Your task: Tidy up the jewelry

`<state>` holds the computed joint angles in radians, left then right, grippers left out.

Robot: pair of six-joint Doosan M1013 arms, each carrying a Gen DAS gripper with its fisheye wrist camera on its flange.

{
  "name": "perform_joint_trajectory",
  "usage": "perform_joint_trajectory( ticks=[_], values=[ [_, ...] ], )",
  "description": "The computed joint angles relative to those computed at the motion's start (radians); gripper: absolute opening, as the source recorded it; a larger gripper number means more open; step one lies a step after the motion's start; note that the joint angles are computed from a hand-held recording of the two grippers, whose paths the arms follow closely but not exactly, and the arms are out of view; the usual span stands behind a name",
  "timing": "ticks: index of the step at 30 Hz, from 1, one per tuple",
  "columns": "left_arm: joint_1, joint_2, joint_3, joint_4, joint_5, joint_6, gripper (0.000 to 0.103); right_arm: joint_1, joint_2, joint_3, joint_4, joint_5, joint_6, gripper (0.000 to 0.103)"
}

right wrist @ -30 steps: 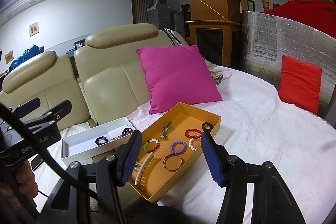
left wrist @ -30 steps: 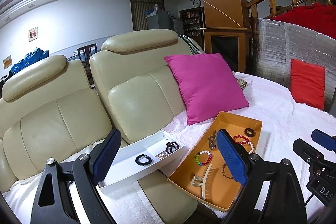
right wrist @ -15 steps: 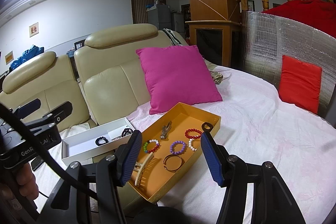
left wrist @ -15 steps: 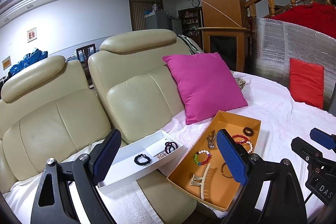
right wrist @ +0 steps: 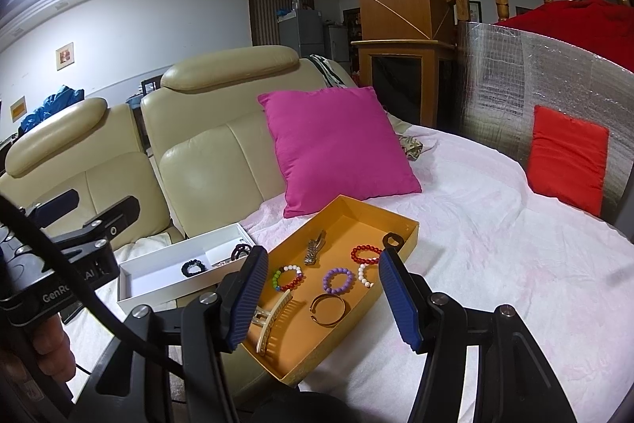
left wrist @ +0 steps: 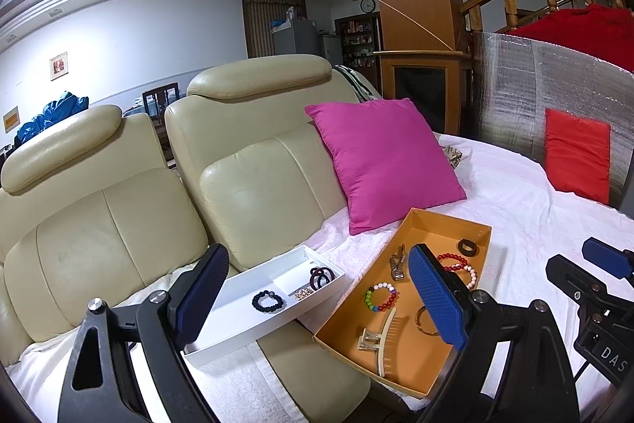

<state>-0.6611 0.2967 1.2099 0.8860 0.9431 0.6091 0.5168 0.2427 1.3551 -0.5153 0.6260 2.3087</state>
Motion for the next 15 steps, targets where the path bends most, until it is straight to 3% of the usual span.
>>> perform_joint_trajectory(
  ticks=[15],
  values=[
    [-0.001, 0.008, -0.007, -0.011, 0.004, 0.009, 0.092, -0.004, 0.007, -0.008, 0.011, -0.002, -0.009, 0.062]
  ],
)
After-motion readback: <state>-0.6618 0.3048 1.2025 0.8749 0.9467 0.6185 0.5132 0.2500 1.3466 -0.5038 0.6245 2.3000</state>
